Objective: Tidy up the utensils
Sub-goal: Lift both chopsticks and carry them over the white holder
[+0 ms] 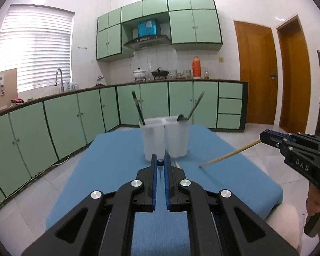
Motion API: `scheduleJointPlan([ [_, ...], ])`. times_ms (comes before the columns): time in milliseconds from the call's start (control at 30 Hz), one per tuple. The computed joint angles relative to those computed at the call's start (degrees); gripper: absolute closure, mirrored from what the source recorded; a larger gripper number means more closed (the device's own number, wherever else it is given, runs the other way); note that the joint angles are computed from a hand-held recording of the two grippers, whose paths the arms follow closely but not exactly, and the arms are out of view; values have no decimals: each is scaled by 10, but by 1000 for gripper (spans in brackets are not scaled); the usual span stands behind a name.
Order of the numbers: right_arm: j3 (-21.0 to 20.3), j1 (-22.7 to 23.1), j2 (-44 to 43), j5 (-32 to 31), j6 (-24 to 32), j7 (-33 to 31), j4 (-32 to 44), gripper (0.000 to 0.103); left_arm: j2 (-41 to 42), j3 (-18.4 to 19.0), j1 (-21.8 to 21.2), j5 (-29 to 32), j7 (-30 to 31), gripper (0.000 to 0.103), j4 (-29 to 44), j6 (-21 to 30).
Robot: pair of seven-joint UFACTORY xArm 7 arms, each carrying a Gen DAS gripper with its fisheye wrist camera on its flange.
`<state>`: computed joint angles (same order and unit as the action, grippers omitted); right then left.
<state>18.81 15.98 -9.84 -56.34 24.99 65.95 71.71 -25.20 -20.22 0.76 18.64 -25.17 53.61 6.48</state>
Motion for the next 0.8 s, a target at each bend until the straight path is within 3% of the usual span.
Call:
scheduleJointPlan([
  [167, -22, 10, 21, 80, 3, -94, 48, 97, 37, 70, -83, -54, 69, 97, 52, 26],
  [367, -49, 31, 65, 212, 22, -238, 129, 97, 79, 112, -133, -112, 144, 97, 123, 65],
  [567, -70, 54, 123, 289, 65, -329, 227, 97, 118, 138, -166, -184, 222, 97, 194, 121],
  [800, -92, 83, 172, 335, 97, -397, 325, 97, 153, 139, -158, -218, 253, 97, 259, 145],
])
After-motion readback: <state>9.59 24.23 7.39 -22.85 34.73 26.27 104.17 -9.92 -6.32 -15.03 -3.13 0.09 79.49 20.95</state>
